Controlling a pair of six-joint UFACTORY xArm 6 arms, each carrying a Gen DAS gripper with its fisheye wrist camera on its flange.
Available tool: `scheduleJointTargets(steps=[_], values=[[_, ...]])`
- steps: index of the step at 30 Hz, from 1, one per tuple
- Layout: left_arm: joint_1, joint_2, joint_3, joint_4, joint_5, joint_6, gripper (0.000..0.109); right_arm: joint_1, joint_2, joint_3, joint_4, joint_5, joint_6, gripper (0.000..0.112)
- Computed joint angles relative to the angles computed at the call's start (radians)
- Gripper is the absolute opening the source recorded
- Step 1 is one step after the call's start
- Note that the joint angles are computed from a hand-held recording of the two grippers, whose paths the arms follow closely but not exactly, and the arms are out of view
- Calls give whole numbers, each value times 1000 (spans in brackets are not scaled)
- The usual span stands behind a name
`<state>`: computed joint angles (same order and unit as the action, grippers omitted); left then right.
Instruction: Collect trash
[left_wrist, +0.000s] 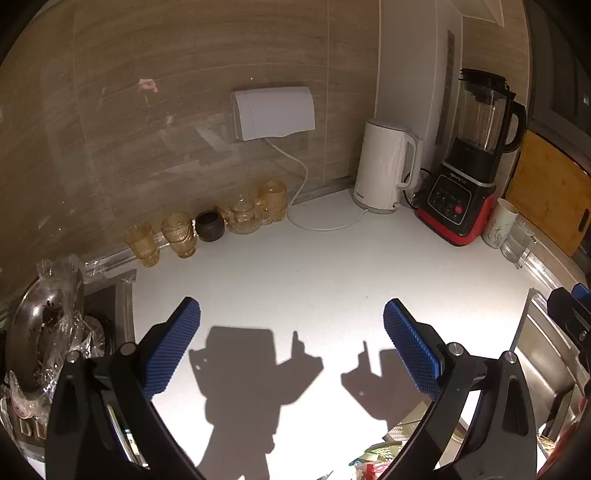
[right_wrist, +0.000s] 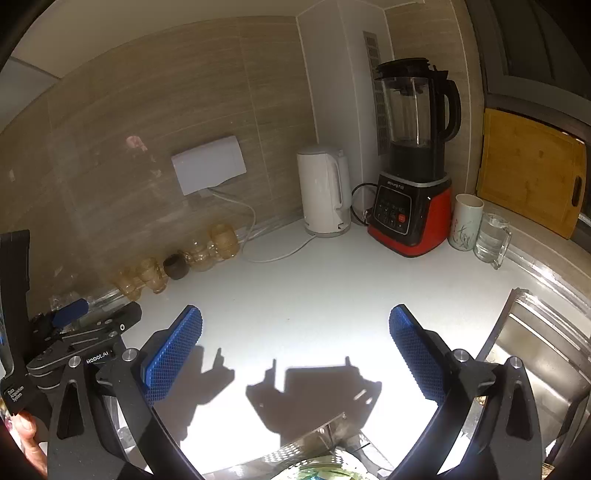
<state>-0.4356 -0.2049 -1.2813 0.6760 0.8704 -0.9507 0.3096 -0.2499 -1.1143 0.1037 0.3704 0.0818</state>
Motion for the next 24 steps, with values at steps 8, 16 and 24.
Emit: scheduleJointTargets(steps=[8, 16, 24], values=[[-19, -3, 2, 1, 11, -8, 95, -8, -19, 21, 12, -4, -13, 101], [-30, 1, -2, 9, 22, -26, 95, -7, -27, 27, -9, -4, 2, 101], [-29, 7, -4, 15, 15, -23, 95, -6, -25, 22, 1, 7, -15, 101]])
